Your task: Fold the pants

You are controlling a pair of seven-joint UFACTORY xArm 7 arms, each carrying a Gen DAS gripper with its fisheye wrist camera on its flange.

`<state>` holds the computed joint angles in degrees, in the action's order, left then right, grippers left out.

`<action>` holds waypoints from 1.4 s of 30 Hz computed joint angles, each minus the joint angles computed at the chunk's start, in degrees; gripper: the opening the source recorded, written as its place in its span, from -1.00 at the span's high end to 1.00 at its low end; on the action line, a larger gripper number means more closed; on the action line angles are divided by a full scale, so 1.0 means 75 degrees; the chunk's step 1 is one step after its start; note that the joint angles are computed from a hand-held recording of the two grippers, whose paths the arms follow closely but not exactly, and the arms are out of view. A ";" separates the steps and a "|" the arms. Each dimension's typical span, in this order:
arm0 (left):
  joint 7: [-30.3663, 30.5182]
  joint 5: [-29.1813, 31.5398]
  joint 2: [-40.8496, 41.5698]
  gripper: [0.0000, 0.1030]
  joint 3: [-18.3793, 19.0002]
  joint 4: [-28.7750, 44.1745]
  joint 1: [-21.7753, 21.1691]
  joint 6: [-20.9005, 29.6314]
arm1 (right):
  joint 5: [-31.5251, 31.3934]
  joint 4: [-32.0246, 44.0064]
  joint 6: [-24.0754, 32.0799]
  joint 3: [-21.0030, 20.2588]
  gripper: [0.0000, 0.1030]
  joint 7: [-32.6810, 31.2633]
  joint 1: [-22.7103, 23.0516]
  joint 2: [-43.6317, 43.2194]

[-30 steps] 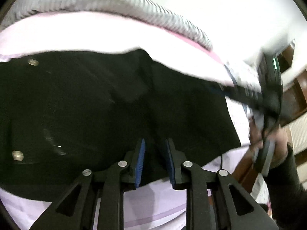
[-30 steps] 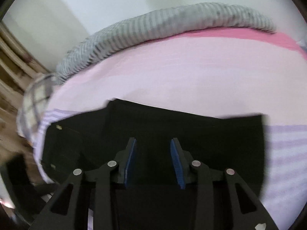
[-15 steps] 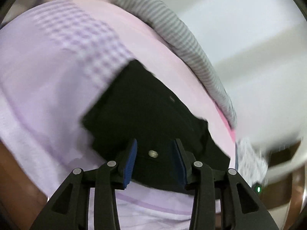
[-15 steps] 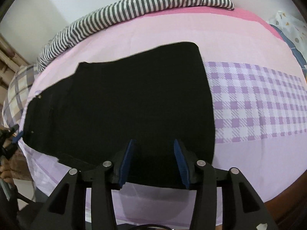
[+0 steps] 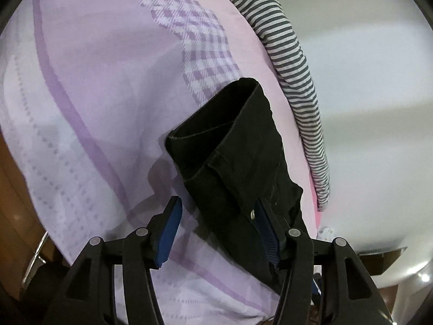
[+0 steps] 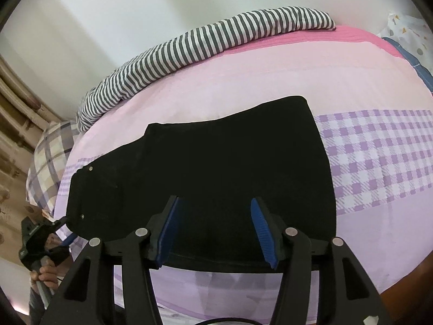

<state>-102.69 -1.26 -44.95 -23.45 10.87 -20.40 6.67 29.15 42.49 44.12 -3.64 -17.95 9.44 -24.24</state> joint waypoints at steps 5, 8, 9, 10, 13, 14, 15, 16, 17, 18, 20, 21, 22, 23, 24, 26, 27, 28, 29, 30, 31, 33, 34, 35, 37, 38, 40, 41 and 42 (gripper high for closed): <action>-0.0132 0.0168 0.0447 -0.10 -0.0342 -0.0005 0.0602 -0.0555 | 0.0089 0.0002 -0.0049 -0.0002 0.00 0.0056 0.0009 0.0057; -0.0269 0.0265 0.0615 -0.10 -0.0740 -0.0005 0.1084 -0.0936 | 0.0112 0.0001 -0.0101 -0.0001 0.00 0.0115 -0.0014 0.0082; -0.0280 0.0290 0.0656 -0.14 -0.0824 0.0002 0.1199 -0.1048 | 0.0124 0.0045 -0.0096 -0.0021 0.00 0.0096 -0.0015 0.0138; -0.0278 0.0319 0.0692 -0.17 -0.0919 0.0002 0.1328 -0.1175 | 0.0131 0.0049 -0.0112 -0.0011 0.00 0.0125 -0.0026 0.0155; -0.0360 0.0334 0.0730 -0.22 -0.1452 -0.0011 0.1931 -0.1580 | 0.0235 0.0110 -0.0124 -0.0036 0.00 0.0089 -0.0012 0.0286; -0.0454 0.0315 0.0695 -0.22 -0.1781 0.0008 0.2267 -0.1661 | 0.0254 0.0126 -0.0121 -0.0032 0.00 0.0075 -0.0014 0.0326; -0.0490 0.0301 0.0683 -0.22 -0.1925 0.0028 0.2414 -0.1686 | 0.0272 0.0138 -0.0124 -0.0018 0.00 0.0073 -0.0016 0.0366; -0.0489 0.0297 0.0687 -0.19 -0.1959 0.0097 0.2465 -0.1556 | 0.0286 0.0139 -0.0127 0.0003 0.00 0.0080 -0.0015 0.0390; -0.0374 0.0344 0.0729 0.04 -0.1811 0.0252 0.2351 -0.1106 | 0.0311 0.0126 -0.0133 0.0021 0.00 0.0080 -0.0009 0.0392; -0.0247 0.0433 0.0778 0.37 -0.1637 0.0386 0.2211 -0.0690 | 0.0362 0.0101 -0.0137 0.0021 0.00 0.0056 0.0006 0.0373; -0.0146 0.0652 0.0759 0.50 -0.1463 0.0534 0.2081 -0.0242 | 0.0427 0.0026 -0.0182 0.0030 0.00 0.0032 0.0020 0.0305; -0.0200 0.0744 0.0652 0.54 -0.1472 0.0578 0.2094 -0.0153 | 0.0446 0.0007 -0.0197 0.0017 0.00 0.0015 0.0018 0.0287; -0.0014 0.0917 0.0603 0.55 -0.1380 0.0831 0.2047 0.0255 | 0.0469 -0.0017 -0.0207 0.0004 0.00 0.0018 0.0012 0.0261; 0.0158 0.1128 0.0612 0.57 -0.1351 0.1137 0.2044 0.0694 | 0.0516 -0.0031 -0.0214 -0.0027 0.00 0.0017 0.0005 0.0239; 0.0357 0.1398 0.0679 0.57 -0.1374 0.1529 0.2095 0.1104 | 0.0575 -0.0033 -0.0208 -0.0069 0.00 0.0008 -0.0001 0.0220; 0.0932 0.2083 0.1060 0.58 -0.1480 0.2585 0.2247 0.1918 | 0.0727 -0.0030 -0.0184 -0.0177 0.00 -0.0065 -0.0018 0.0180; 0.1187 0.2444 0.1346 0.58 -0.1574 0.3158 0.2346 0.2193 | 0.0771 -0.0047 -0.0213 -0.0203 0.00 -0.0094 -0.0040 0.0141; 0.1384 0.2780 0.1653 0.58 -0.1653 0.3660 0.2424 0.2300 | 0.0798 -0.0075 -0.0269 -0.0238 -0.01 -0.0121 -0.0082 0.0081; 0.1496 0.3039 0.1913 0.58 -0.1705 0.4038 0.2453 0.2360 | 0.0843 -0.0079 -0.0283 -0.0273 -0.02 -0.0150 -0.0094 0.0054; 0.1636 0.3315 0.2248 0.58 -0.1786 0.4499 0.2484 0.2467 | 0.0907 -0.0095 -0.0296 -0.0326 -0.02 -0.0191 -0.0111 0.0011; 0.1806 0.3687 0.2744 0.58 -0.1962 0.5121 0.2575 0.2599 | 0.0955 -0.0108 -0.0306 -0.0385 -0.02 -0.0221 -0.0146 -0.0035; 0.1906 0.4347 0.3581 0.59 -0.2239 0.6019 0.2671 0.2747 | 0.1029 -0.0126 -0.0314 -0.0501 -0.03 -0.0280 -0.0226 -0.0113; 0.1896 0.4770 0.4145 0.59 -0.2475 0.6590 0.2748 0.2907 | 0.1088 -0.0153 -0.0315 -0.0586 -0.03 -0.0343 -0.0269 -0.0171; 0.1898 0.5204 0.4735 0.59 -0.2692 0.7131 0.2747 0.3013 | 0.1130 -0.0179 -0.0321 -0.0655 -0.03 -0.0398 -0.0317 -0.0222; 0.1858 0.6140 0.5960 0.59 -0.3017 0.8174 0.2505 0.3273 | 0.1174 -0.0240 -0.0305 -0.0795 -0.04 -0.0497 -0.0437 -0.0331; 0.1912 0.6492 0.6469 0.59 -0.3057 0.8607 0.2269 0.3431 | 0.1185 -0.0254 -0.0257 -0.0874 -0.04 -0.0568 -0.0490 -0.0362; 0.2185 0.6992 0.7493 0.59 -0.3042 0.9457 0.1651 0.3728 | 0.1227 -0.0267 -0.0176 -0.1019 -0.04 -0.0715 -0.0598 -0.0373; 0.2426 0.7107 0.8001 0.59 -0.3010 0.9887 0.1308 0.3895 | 0.1260 -0.0254 -0.0118 -0.1084 -0.04 -0.0795 -0.0639 -0.0339; 0.2732 0.7153 0.8526 0.59 -0.2964 1.0322 0.0961 0.4077 | 0.1283 -0.0235 -0.0053 -0.1133 -0.04 -0.0867 -0.0687 -0.0298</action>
<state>-82.20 52.39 19.00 -45.69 88.28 -13.20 37.25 38.77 40.72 43.73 -12.13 -24.45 4.29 -26.47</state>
